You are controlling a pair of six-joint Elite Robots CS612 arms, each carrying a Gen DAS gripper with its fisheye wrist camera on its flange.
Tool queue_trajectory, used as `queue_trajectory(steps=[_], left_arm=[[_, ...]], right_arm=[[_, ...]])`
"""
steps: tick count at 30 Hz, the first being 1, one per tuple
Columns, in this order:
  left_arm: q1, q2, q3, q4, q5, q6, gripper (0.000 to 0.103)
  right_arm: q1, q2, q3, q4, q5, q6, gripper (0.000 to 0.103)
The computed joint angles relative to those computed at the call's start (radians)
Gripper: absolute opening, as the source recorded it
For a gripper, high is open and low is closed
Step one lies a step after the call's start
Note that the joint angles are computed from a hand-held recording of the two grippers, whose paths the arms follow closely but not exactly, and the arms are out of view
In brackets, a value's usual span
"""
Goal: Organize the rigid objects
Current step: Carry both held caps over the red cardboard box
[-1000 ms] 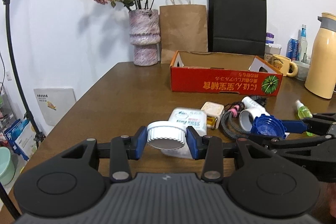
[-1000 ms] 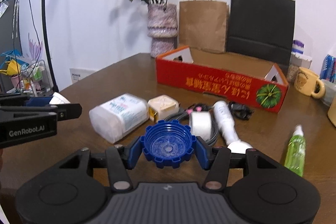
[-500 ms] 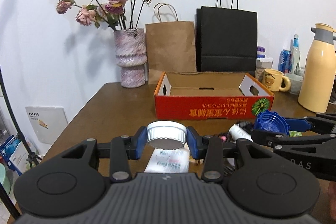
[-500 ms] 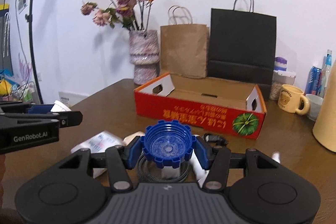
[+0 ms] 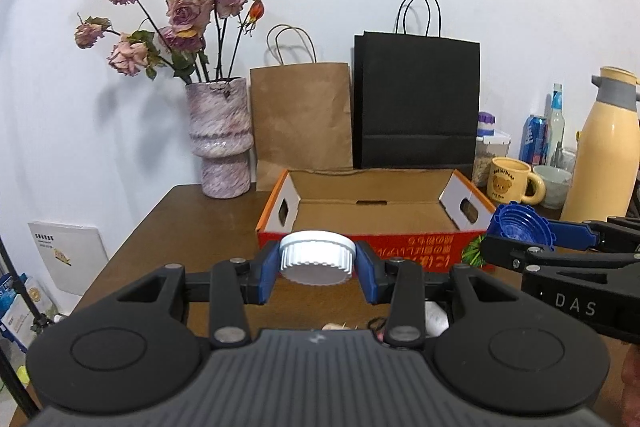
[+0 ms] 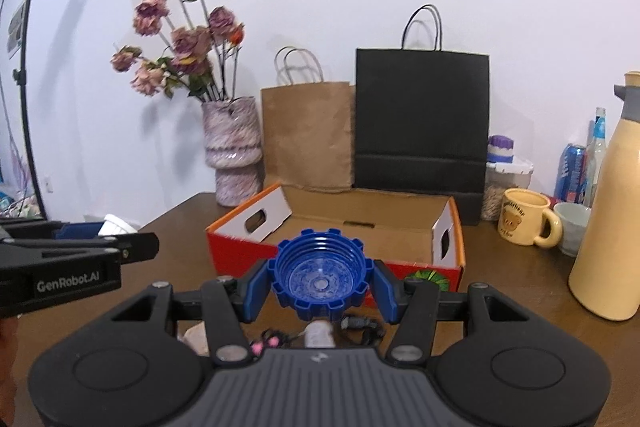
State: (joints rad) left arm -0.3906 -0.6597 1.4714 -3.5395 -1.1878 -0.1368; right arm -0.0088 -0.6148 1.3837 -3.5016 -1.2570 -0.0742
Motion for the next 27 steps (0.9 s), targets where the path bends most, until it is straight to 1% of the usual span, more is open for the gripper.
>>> queue_trajectory(steps=[7,15,17,22,27], left_arm=[[0.005,0.028,-0.081,0.039,-0.003,-0.002,0.042],[0.015,0.071,-0.186,0.099,-0.007,-0.022,0.042],[0.018,0.082,-0.21,0.113,-0.009,-0.04,0.042],[0.026,0.112,-0.272,0.163,-0.017,-0.072,0.042],[0.031,0.139,-0.333,0.227,-0.027,-0.075,0.041]], right_arm=[[0.0,0.031,-0.084,0.024,-0.016,0.032,0.053],[0.003,0.079,-0.197,0.058,-0.036,0.051,0.053],[0.004,0.093,-0.229,0.067,-0.043,0.055,0.053],[0.003,0.125,-0.298,0.108,-0.048,0.066,0.053],[0.004,0.158,-0.37,0.145,-0.055,0.069,0.053]])
